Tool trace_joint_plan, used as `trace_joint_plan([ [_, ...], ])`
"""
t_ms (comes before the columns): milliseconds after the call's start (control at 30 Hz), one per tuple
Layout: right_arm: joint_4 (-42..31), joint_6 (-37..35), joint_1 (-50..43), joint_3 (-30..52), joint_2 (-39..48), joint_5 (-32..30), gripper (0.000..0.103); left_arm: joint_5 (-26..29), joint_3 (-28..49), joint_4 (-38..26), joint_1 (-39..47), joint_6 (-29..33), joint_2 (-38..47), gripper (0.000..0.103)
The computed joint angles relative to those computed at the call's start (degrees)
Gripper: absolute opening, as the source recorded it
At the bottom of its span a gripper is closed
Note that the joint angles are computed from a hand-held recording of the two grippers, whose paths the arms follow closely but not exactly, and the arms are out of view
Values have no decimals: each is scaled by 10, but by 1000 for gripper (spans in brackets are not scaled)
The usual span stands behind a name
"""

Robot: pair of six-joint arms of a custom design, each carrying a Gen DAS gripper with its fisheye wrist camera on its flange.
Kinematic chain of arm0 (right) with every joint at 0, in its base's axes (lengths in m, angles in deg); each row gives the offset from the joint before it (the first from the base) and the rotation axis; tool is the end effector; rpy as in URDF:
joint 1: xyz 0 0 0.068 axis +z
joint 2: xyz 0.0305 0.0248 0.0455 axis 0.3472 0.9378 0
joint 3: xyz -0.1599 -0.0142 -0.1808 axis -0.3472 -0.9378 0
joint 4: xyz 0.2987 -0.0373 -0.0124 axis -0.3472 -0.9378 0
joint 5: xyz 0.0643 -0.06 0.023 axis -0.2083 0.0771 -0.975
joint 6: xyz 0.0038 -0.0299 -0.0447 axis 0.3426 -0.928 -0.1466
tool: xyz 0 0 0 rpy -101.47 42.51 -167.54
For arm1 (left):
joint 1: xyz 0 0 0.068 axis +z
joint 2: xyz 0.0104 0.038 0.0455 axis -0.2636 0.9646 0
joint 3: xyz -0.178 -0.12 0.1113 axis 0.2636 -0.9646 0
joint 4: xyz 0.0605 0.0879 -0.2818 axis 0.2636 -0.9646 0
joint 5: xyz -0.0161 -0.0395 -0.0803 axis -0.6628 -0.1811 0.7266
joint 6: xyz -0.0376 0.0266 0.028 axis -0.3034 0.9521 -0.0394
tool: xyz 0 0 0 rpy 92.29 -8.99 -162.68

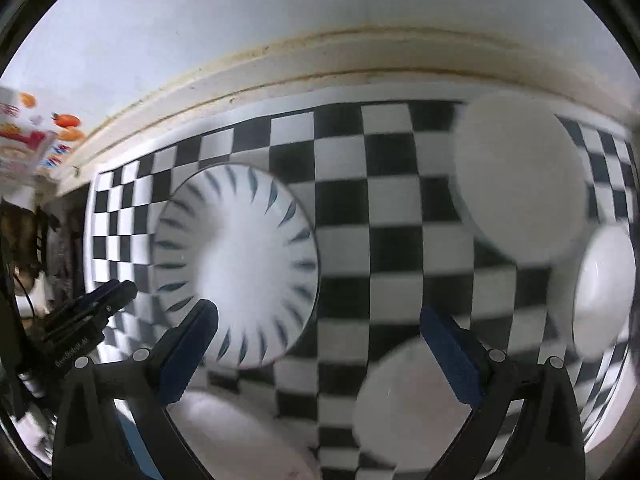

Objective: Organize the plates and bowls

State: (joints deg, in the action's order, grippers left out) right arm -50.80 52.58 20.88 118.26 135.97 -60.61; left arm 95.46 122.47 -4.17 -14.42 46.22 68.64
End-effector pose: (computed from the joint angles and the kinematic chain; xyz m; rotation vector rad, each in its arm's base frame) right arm 0.2903 0.0100 0.1357 0.3635 2.9800 0.3416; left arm 0.3312 -0.0003 0.1338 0.2124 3.0603 -0.2272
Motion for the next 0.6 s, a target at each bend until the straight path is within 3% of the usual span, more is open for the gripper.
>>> trace_joint_plan([
  [167,27,-17,-7,48,107,-30,91,23,47,-4,-9,-6,87,32],
  [200,31,-17,-7,53,119,-32,80,23,52,-4,-12,-6,98,32],
  [267,40,-22,-10,66,153,-45,71,21,57,1,-16,-6,115,32],
  [367,48,-25,-9,79,187,-53,46,22,62,9,-22,-1,135,32],
  [433,53,-24,-9,83,205,-63,40,28,61,14,-24,2,136,32],
  [500,73,-18,-9,71,199,-72,24,28,53,24,-29,0,130,30],
  [600,91,-14,3,60,203,-67,20,21,31,42,-32,-6,110,27],
])
